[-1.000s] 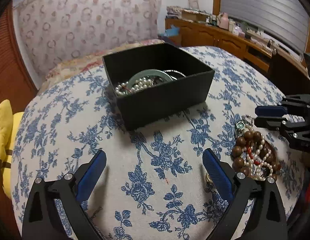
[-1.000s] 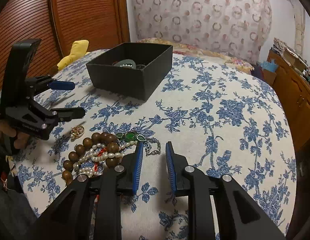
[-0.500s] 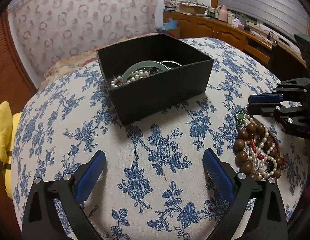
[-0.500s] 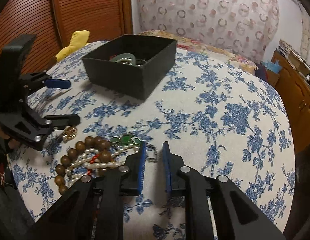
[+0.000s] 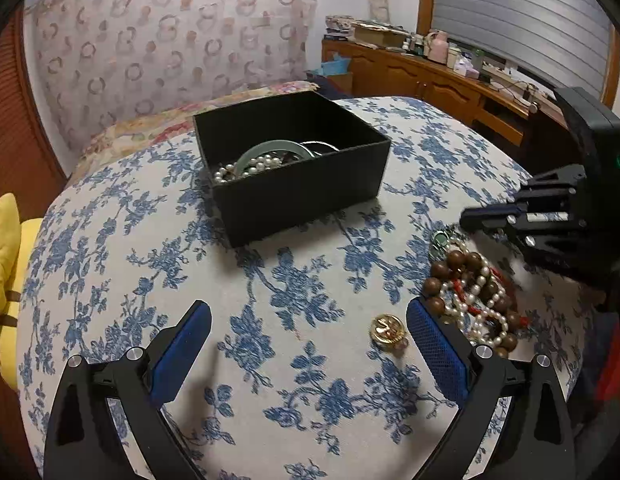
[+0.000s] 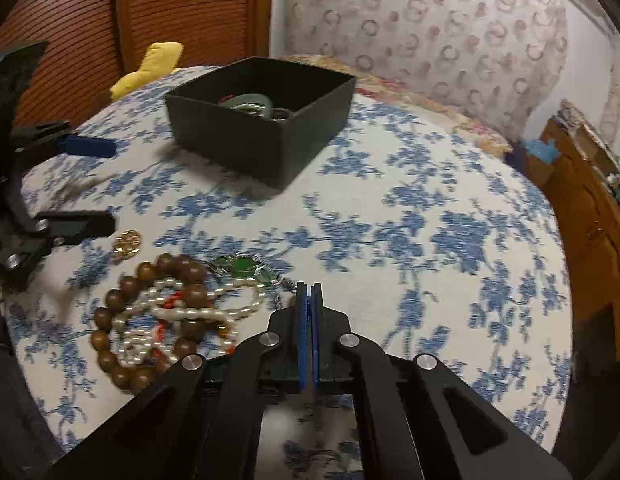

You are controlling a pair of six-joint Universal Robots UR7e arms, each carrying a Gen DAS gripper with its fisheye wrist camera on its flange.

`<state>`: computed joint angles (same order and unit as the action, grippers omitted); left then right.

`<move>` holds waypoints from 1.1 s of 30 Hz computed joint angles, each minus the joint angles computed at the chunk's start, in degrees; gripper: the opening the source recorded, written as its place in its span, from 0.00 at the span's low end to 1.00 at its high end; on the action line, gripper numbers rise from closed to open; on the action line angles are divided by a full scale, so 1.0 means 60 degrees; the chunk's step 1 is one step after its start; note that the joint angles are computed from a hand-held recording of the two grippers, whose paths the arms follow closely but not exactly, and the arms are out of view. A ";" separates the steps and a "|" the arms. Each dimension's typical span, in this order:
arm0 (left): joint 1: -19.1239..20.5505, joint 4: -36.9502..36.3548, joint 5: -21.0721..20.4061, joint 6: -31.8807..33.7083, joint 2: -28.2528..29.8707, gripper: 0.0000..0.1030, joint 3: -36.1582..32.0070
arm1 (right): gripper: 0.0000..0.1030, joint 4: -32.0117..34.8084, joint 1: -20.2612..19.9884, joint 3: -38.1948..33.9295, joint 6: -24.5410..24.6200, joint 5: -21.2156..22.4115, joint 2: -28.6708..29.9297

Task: Organize jewelry
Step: 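Close the left tool on the gold ring pendant beside the bead pile, then lift the gold ring with the left tool while the right tool carries pearls to the box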

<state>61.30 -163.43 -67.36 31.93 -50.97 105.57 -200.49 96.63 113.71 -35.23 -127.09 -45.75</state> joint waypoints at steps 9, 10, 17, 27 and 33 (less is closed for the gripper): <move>-0.0039 0.0105 -0.0368 -0.0003 -0.0233 0.87 0.0450 | 0.02 -0.1230 -0.0002 0.0399 -0.0109 0.0129 -0.0344; -0.0053 0.0206 -0.0403 0.0013 -0.0246 0.78 0.0469 | 0.02 -0.1284 0.0016 0.0423 -0.0121 0.0136 -0.0365; -0.0171 0.0296 -0.0291 0.0112 -0.0052 0.46 0.0439 | 0.02 -0.1402 0.0148 0.0449 -0.0221 0.0181 -0.0368; -0.0177 -0.0051 -0.0485 0.0188 -0.0088 0.18 0.0491 | 0.02 -0.1690 0.0546 0.0459 -0.0376 0.0464 -0.0455; -0.0166 -0.0372 -0.0683 0.0077 -0.0256 0.18 0.0435 | 0.02 -0.1831 0.0852 0.0382 -0.0481 0.0587 -0.0550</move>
<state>60.30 -165.67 -71.46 32.40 -52.51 108.17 -211.48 101.74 116.00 -38.11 -123.57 -49.05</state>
